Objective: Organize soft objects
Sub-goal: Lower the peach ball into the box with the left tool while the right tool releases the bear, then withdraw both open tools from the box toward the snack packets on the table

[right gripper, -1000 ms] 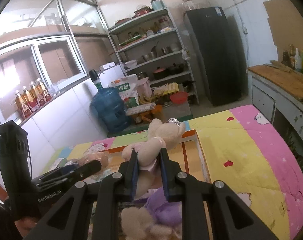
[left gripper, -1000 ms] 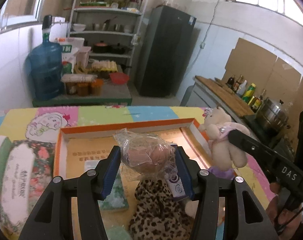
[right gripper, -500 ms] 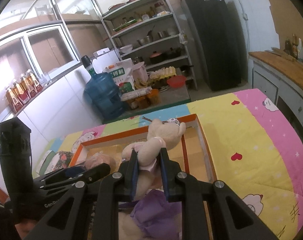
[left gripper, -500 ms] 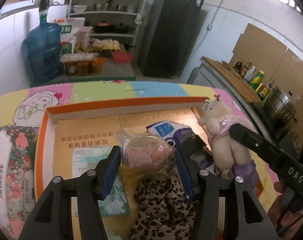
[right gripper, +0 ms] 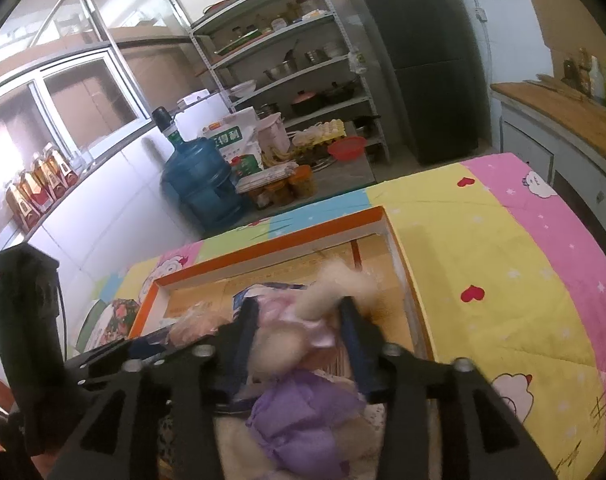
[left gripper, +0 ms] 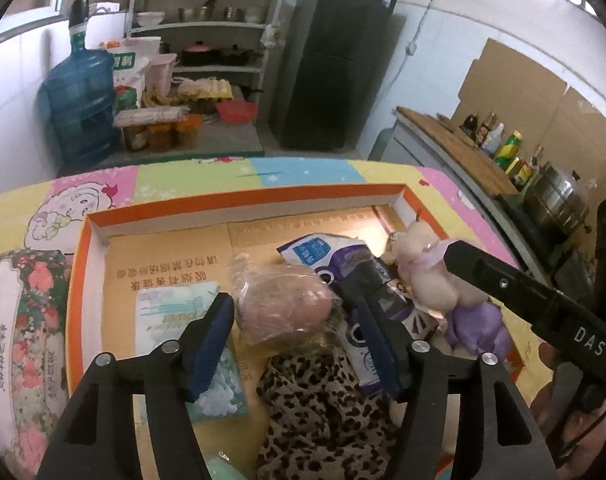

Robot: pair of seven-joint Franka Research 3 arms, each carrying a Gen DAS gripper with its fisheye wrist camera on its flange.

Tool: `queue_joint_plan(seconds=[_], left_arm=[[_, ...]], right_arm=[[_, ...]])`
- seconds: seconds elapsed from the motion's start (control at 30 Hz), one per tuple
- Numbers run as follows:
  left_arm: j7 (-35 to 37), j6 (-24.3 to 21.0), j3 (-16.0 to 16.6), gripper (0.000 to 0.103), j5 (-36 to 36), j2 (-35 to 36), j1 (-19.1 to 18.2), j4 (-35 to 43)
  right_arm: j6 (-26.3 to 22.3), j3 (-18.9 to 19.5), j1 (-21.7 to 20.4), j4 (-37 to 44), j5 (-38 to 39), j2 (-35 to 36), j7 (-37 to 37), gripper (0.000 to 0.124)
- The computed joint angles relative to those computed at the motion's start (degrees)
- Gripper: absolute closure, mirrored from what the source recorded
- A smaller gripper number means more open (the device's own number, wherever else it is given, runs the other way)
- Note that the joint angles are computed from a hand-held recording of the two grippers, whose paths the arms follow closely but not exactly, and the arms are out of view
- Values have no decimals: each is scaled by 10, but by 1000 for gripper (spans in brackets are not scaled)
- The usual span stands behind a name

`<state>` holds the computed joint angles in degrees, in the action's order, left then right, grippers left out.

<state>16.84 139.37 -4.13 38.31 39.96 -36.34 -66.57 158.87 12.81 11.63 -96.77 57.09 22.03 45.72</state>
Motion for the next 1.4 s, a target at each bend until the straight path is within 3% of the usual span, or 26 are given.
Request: queue_joint_plan(seconds=[0.2,0.53,0.77,1.1,1.4], left_arm=[[-64,14,24,27,67,-40,-21,-51],[-119,7,8,27,164,-103,-26,-124],[-161,-12,-13,27,228,-155,-24,-183],[-221,-40,-57,27,285,-229,-5,-269],[-268,-62,-97,27,300,-300,24,-352]], right_arm=[[8,0,1,-14,9,-12,-4,73],[68,6,11,-73,73,-63,-64,73],[106,5,31,-111,140,-101,-125,73],[113,-12,68,-147,198,-139,-163,73],[131,-19,99,-172,189,-163,-153,73]])
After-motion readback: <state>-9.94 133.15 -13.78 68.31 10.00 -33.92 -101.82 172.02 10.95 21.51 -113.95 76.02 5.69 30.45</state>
